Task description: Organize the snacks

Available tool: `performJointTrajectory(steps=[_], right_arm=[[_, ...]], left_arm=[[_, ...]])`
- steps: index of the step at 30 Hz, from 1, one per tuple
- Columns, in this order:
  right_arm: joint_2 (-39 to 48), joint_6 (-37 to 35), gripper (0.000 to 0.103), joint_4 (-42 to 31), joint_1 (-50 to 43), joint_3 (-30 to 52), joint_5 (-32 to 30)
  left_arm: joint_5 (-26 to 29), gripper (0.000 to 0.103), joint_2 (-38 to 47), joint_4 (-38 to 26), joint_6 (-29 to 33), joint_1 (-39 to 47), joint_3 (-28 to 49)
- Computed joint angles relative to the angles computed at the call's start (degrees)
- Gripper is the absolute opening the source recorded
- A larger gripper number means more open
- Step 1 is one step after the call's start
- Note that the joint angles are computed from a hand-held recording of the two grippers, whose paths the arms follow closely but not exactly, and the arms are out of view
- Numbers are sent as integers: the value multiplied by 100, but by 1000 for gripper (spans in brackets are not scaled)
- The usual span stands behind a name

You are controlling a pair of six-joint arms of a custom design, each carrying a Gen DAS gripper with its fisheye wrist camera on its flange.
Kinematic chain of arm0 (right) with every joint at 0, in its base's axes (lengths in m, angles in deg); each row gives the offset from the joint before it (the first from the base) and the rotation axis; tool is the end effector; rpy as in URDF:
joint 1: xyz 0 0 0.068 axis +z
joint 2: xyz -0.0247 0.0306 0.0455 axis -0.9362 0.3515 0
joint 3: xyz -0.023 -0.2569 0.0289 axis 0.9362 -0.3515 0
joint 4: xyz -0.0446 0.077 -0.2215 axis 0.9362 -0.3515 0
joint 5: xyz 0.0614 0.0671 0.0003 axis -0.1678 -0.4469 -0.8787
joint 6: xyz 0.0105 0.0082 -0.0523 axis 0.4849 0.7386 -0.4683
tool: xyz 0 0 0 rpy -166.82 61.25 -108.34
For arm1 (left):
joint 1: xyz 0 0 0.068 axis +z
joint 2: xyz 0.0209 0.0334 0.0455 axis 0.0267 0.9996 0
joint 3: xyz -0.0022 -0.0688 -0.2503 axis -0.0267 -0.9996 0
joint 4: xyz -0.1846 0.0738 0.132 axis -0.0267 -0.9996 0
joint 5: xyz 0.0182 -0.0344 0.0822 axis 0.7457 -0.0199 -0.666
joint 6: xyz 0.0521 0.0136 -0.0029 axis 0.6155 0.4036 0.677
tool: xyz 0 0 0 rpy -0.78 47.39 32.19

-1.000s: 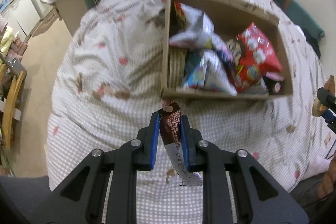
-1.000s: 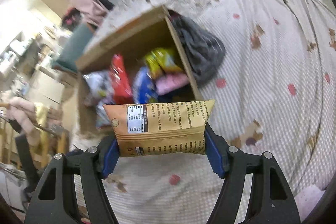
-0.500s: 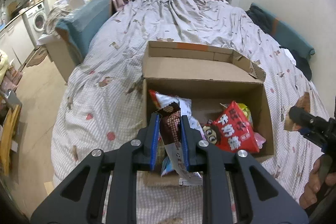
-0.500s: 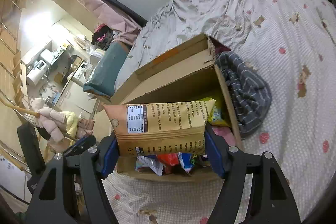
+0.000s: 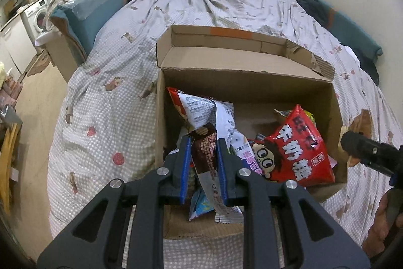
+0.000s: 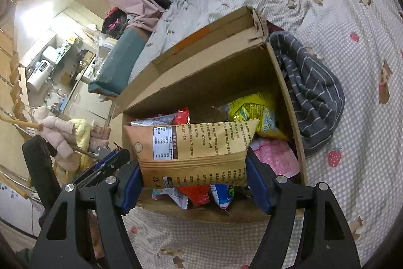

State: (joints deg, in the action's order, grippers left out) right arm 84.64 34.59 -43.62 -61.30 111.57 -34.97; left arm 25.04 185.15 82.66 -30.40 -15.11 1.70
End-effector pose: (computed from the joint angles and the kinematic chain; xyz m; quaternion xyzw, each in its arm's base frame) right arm 0.2467 0.0497 0.1161 0.1222 0.8999 0.3103 0.2809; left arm 0.2756 -0.0824 0.1327 0.0890 0.9429 -0.0646 0.3144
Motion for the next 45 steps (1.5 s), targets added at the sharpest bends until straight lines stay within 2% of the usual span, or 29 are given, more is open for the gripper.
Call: performJointTrajectory(steps=[7,10,12,14,15,17,19,21,23,28,30,32,37,40,43,45], right_arm=[[142,63,77,-78,39,43,81],[145,4,80,-184,104,101,181],[137,-15,86,-255,132,138,193],[71,-39,101,-274,182,152,198],[-29,-69,103,-312,236,142,311],[-275,-157,103,-377,338,95,608],[-497,-169,103,-382,373,29,784],[-772,-105,103,-279,342,-109,802],[-1045,-43,103,-213,303,-235,785],[-1675,25,103,-453,278,-449,875],[-2041,93,103,-623,250,-574,867],[-2480,110,103,-868,168,-691,811],[-3338,232,103,-1770,145,-897,1085],[-2984,542,103,-2071,244,-1028,1155],[-2340,711,103,-1762,453,-1250,833],[-1822,509,103,-1754,927,-1108,944]], left_arm=[[-56,19,-57,22,-2,-34,-31],[-54,37,-146,-2,-24,-53,-66],[-173,56,-262,79,10,-116,-160],[-224,69,-369,157,20,-132,-232],[-250,74,-420,180,15,-135,-257],[-294,76,-501,148,15,-128,-260],[-72,76,-625,57,15,-25,-261],[119,76,-768,1,17,67,-286],[74,76,-974,-2,17,74,-370],[118,77,-1571,-213,91,140,-577],[140,92,-1795,-391,106,191,-635],[125,97,-2042,-458,77,252,-772],[128,97,-2547,-798,213,515,-1122],[223,97,-2833,-1324,275,712,-1178],[649,98,-3386,-1879,493,980,-1363],[709,97,-3688,-2109,608,1036,-1486]])
